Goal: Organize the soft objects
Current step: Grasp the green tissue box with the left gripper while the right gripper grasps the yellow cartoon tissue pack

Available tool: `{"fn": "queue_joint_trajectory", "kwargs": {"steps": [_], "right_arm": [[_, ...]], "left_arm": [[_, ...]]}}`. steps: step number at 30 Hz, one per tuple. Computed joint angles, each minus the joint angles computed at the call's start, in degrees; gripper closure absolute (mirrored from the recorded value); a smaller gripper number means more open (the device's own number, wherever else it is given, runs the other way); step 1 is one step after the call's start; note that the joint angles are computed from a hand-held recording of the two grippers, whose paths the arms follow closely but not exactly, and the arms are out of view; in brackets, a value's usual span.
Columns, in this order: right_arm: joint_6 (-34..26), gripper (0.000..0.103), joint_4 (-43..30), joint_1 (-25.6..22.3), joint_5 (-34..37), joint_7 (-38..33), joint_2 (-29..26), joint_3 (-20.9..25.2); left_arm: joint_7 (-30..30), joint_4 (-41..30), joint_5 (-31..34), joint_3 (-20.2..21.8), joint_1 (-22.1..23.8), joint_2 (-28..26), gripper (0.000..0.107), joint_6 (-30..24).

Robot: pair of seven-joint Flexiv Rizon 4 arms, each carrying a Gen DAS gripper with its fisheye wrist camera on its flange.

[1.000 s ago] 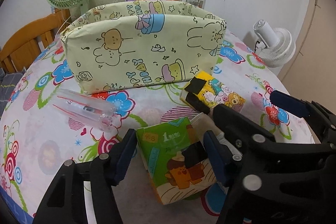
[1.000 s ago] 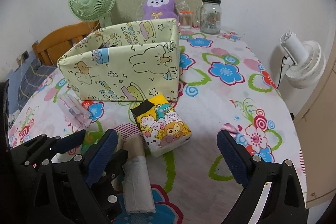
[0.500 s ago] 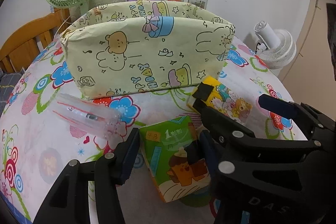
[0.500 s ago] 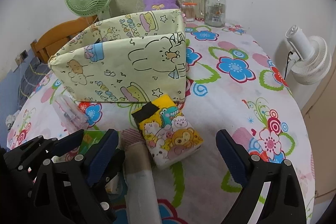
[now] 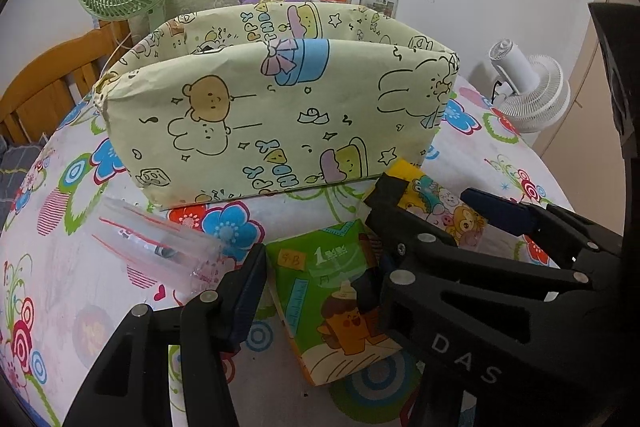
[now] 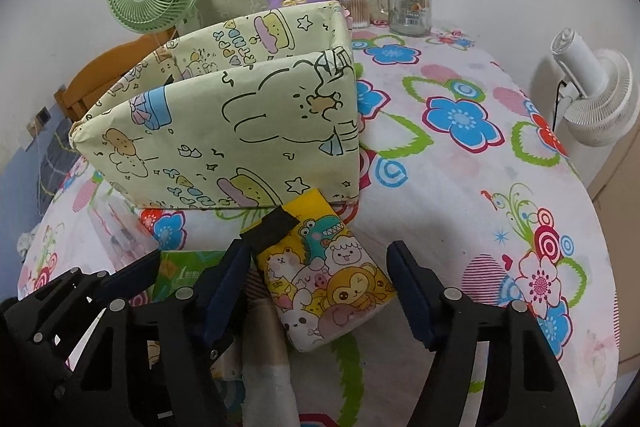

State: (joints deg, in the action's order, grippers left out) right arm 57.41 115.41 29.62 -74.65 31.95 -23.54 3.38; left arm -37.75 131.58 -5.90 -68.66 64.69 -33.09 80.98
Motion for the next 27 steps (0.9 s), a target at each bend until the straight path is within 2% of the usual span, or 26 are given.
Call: {"fn": "queue_joint_trajectory", "kwargs": {"steps": [6,10,13,21,24,26,27], "right_arm": [[0.0,0.043,0.3,0.1,-0.4,1.1,0.4,0.2],[-0.3,0.054,0.6,0.2,-0.6,1.7,0.8,0.4],[-0.7,0.057,0.7,0.4,-0.4,1.7,0.9,0.7],[0.0,0.057,1.1,0.7,-0.6,1.7,1.3,1.2],[0.6,0.053,1.3,0.7,-1.4,2.3,1.3,1.2],[0.4,0.047,1.5,0.7,-1.0,2.1,1.5,1.3],[0.0,0.045,1.6,0.7,-0.5,1.7,1.5,1.5]], "left_arm": [[-0.3,0.2,0.2,-0.1,0.1,-0.1,0.048,0.6],[-0.7,0.3,0.5,-0.3,0.5,-0.1,0.048,0.7],[-0.9,0.5,0.9,-0.5,0.9,-0.1,0.048,0.8],[-0.9,0.9,2.4,-1.0,2.3,-0.2,0.047,0.8],[-0.8,1.0,2.6,-0.8,2.4,0.3,0.044,0.8],[-1.1,1.1,2.3,-0.4,2.2,0.7,0.032,0.7],[-1.3,1.2,2.0,-0.3,2.0,0.7,0.031,0.6]]}}
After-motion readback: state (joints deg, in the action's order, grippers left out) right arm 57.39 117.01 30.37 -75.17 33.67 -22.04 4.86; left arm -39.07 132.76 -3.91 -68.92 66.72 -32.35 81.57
